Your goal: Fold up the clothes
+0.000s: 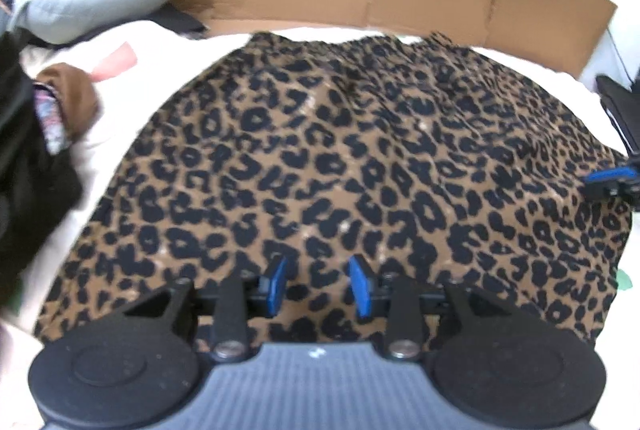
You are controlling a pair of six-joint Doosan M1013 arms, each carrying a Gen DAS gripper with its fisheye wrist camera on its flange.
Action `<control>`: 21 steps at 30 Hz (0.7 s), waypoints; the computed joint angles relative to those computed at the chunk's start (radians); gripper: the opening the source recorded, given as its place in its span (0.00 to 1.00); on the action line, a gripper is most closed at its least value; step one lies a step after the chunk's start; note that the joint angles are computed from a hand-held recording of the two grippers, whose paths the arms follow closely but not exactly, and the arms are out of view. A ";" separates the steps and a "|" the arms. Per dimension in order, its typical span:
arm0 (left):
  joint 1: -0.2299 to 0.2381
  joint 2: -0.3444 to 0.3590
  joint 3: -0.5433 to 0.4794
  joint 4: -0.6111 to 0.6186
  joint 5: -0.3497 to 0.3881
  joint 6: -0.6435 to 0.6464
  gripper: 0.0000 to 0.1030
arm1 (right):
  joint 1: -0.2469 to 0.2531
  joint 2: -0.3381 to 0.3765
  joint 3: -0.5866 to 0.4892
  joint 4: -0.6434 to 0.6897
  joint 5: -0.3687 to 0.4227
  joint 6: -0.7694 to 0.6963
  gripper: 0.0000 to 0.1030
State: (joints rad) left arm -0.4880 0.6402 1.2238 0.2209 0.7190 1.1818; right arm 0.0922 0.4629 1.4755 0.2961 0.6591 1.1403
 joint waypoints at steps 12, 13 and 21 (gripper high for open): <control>0.002 -0.024 0.049 0.028 0.025 -0.045 0.40 | 0.004 0.004 0.016 -0.191 0.037 0.146 0.22; 0.003 -0.029 0.054 0.039 0.025 -0.059 0.40 | 0.002 0.002 0.020 -0.189 0.037 0.146 0.22; 0.020 -0.067 0.099 0.236 0.053 -0.312 0.40 | -0.015 -0.010 0.021 -0.150 0.052 0.178 0.22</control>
